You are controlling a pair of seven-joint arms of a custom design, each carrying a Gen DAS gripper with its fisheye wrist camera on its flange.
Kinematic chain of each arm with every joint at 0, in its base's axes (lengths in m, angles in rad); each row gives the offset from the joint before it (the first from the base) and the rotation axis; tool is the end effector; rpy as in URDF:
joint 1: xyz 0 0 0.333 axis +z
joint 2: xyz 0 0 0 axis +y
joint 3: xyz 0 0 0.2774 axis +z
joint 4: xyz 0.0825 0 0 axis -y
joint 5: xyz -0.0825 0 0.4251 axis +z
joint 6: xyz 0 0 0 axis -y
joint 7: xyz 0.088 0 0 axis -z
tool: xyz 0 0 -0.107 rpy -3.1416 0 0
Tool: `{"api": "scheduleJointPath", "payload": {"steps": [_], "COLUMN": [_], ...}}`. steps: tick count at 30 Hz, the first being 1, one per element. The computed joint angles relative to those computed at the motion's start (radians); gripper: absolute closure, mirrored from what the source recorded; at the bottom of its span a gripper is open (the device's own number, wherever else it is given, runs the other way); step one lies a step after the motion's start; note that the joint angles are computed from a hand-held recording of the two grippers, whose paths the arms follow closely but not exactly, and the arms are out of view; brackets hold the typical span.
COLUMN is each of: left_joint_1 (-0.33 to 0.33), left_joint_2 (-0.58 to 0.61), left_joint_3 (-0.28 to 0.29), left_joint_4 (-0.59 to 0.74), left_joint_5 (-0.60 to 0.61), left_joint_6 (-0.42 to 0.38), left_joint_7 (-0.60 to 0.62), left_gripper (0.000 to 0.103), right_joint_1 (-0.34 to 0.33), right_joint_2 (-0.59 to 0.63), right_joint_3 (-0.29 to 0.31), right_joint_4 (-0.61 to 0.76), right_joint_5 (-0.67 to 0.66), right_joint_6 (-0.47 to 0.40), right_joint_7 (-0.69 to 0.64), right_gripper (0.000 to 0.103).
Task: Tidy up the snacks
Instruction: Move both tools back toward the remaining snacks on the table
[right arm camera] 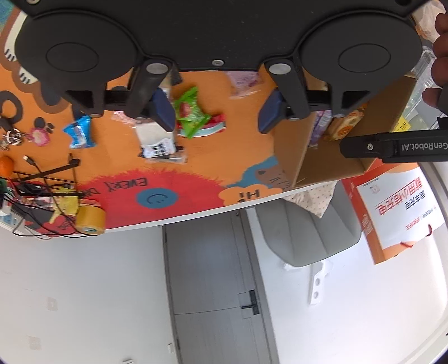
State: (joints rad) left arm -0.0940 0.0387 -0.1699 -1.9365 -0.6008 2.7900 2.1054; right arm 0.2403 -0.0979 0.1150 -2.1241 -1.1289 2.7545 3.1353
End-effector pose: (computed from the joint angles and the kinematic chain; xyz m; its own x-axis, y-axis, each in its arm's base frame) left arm 0.6359 -0.1438 0.4990 -0.3762 -0.9126 0.1598 -0.6359 0.1289 -0.7609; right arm 0.5489 0.2445 0.4610 -0.1866 -0.9668 -0.1747 -0.5199 0.2481 -0.8174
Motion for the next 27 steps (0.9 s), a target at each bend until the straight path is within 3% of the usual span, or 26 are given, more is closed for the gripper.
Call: {"api": "scheduleJointPath", "payload": {"steps": [2, 13, 27], "left_joint_1": [-0.006, -0.05, -0.097], "left_joint_2": [-0.004, -0.019, -0.008], "left_joint_3": [-0.005, -0.025, -0.046], "left_joint_4": [-0.003, -0.015, -0.004], "left_joint_5": [0.006, -0.001, -0.017], "left_joint_6": [0.001, -0.012, -0.027], "left_joint_7": [0.001, 0.015, 0.028], "left_gripper": [0.015, 0.015, 0.015], "right_joint_1": [-0.009, -0.094, -0.198], "right_joint_2": [-0.022, -0.143, -0.259], "right_joint_3": [-0.005, 0.012, 0.038], "right_joint_4": [-0.025, -0.164, -0.292], "right_joint_5": [-0.016, -0.095, -0.15], "right_joint_6": [0.015, 0.07, 0.115], "right_joint_7": [0.028, 0.145, 0.246], "right_gripper": [0.026, 0.01, 0.005]}}
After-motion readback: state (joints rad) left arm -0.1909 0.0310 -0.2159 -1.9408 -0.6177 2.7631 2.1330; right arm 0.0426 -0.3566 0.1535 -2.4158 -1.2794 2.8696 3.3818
